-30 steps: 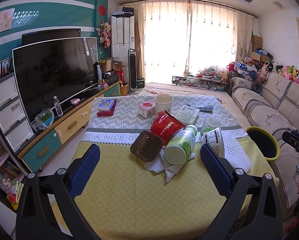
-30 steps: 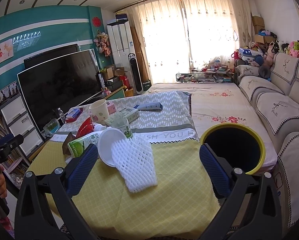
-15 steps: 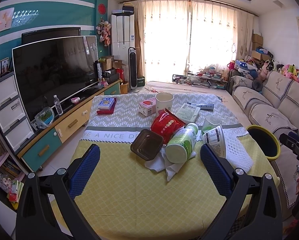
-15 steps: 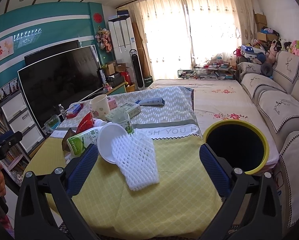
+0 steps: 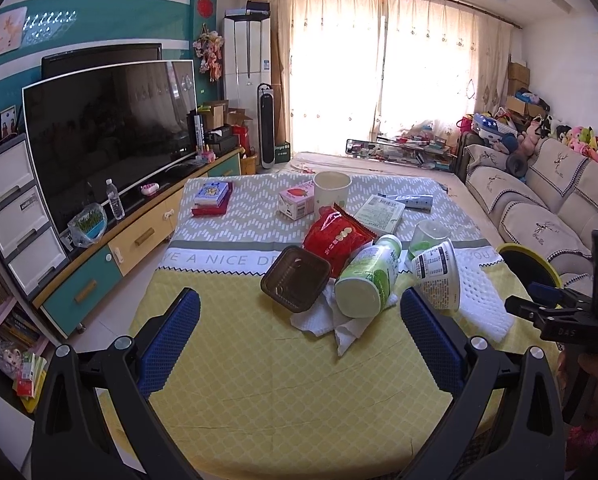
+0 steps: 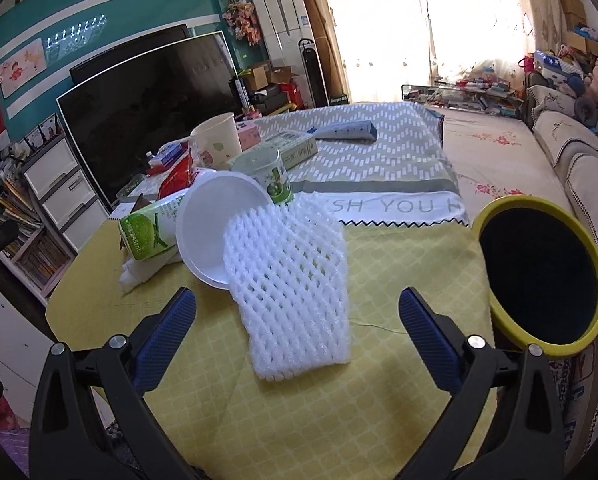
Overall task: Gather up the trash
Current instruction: 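Grasp the white foam fruit net with the right gripper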
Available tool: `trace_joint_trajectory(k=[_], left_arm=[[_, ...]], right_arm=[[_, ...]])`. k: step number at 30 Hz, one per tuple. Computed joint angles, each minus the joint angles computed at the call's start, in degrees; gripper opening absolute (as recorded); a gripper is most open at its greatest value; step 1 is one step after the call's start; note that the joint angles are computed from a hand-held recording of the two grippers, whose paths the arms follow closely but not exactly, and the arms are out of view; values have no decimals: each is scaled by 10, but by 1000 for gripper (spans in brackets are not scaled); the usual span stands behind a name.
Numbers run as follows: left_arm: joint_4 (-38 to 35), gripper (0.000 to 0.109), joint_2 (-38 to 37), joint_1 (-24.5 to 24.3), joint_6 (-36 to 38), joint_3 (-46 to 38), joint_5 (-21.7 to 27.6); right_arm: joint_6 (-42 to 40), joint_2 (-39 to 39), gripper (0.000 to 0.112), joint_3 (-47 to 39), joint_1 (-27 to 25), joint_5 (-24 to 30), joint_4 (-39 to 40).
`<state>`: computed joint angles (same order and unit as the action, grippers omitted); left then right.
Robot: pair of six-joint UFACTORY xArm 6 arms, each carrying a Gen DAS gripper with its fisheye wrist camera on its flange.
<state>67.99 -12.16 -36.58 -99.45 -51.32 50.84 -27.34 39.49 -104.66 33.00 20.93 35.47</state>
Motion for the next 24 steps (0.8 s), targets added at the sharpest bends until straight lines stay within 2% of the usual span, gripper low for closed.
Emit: trace_joint_trajectory(k=[5, 10, 12, 14, 17, 22, 24], left_arm=[[-14, 99, 6, 17, 4, 3, -36], [-4, 99, 11, 17, 5, 1, -43], [-2, 99, 15, 16, 7, -2, -47], [-3, 99, 19, 17, 11, -5, -50], [-6, 99, 23, 18, 15, -6, -55], [-9, 99, 22, 22, 18, -4, -64], [-9, 99, 23, 23, 19, -3, -65]], right_arm=[[53, 46, 97, -60, -3, 44, -74], [79, 63, 95, -79, 1, 55, -122], [79, 68, 81, -86, 4, 58, -132], [94, 80, 72, -103, 7, 74, -160], [111, 83, 68, -106, 10, 82, -187], [94, 74, 53, -94, 7, 79, -160], [83, 71, 38, -92, 6, 75, -145]])
